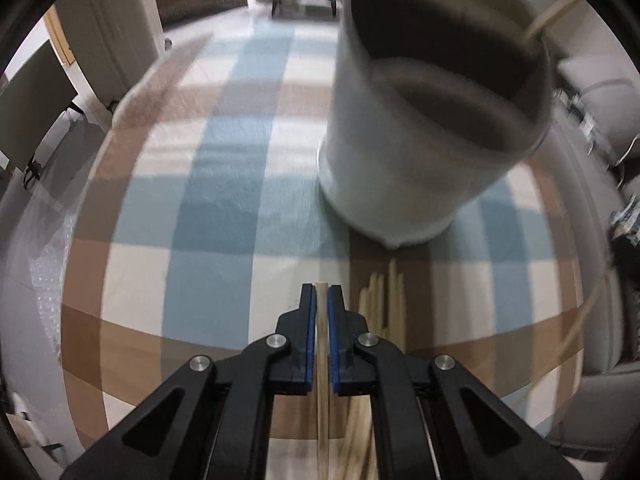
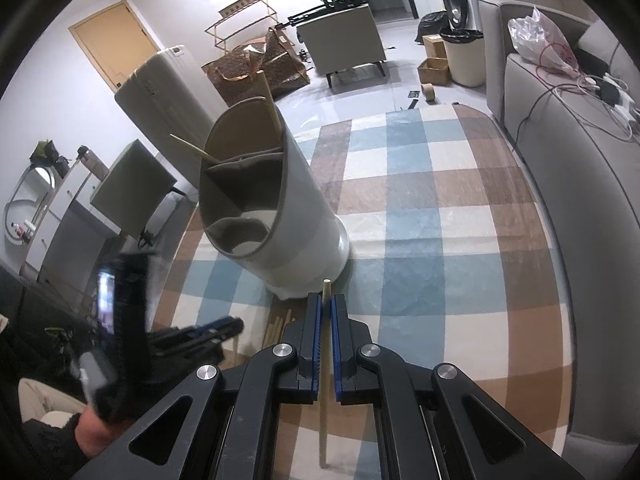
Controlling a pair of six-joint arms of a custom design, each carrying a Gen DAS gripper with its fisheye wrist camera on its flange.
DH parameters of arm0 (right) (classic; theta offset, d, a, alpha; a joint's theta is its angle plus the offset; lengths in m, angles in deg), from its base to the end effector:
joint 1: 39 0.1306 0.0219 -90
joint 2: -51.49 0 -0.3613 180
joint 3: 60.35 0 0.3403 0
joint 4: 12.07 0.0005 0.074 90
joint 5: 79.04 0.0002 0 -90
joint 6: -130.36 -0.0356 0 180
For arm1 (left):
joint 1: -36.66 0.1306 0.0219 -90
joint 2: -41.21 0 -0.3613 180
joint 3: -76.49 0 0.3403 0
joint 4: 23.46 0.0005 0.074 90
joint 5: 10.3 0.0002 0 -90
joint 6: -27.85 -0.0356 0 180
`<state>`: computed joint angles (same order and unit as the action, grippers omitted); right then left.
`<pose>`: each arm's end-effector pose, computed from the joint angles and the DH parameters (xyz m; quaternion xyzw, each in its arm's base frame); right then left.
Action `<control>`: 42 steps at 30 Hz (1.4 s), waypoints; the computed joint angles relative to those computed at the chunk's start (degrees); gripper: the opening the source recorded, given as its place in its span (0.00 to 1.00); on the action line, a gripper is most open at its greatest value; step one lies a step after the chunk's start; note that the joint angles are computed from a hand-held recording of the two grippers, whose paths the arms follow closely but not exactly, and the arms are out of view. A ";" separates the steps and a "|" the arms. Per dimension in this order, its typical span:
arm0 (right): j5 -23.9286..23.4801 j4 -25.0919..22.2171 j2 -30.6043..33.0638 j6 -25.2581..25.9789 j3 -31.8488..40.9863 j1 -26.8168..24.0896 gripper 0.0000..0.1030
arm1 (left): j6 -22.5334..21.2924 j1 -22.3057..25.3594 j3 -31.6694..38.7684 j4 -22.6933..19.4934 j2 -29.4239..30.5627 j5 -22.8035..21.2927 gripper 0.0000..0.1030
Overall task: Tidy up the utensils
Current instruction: 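Close the left gripper on a wooden stick while the right gripper holds its stick, then carry both held sticks up over the white holder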
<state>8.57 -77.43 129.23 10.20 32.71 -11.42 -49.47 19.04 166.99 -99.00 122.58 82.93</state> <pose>0.3041 0.1600 0.4895 0.0140 0.9395 0.1821 0.2897 0.3303 -0.1075 0.4413 0.0479 0.9773 -0.0800 0.1900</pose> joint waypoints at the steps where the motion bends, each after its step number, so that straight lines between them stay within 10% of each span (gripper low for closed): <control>1: 0.25 0.16 0.06 0.25 0.13 0.18 0.04 | 0.17 0.41 -0.06 1.19 -0.84 0.36 0.01; 26: 8.42 5.90 -3.29 -0.27 1.54 5.48 0.04 | 2.59 3.43 8.30 7.34 -5.96 7.23 0.01; 42: 12.94 -0.37 11.56 7.45 34.68 4.24 0.04 | -3.43 6.69 30.68 11.60 5.38 11.46 0.01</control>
<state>21.51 -77.81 140.79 17.66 67.39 -7.18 -52.90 25.73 197.67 -87.40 127.96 94.38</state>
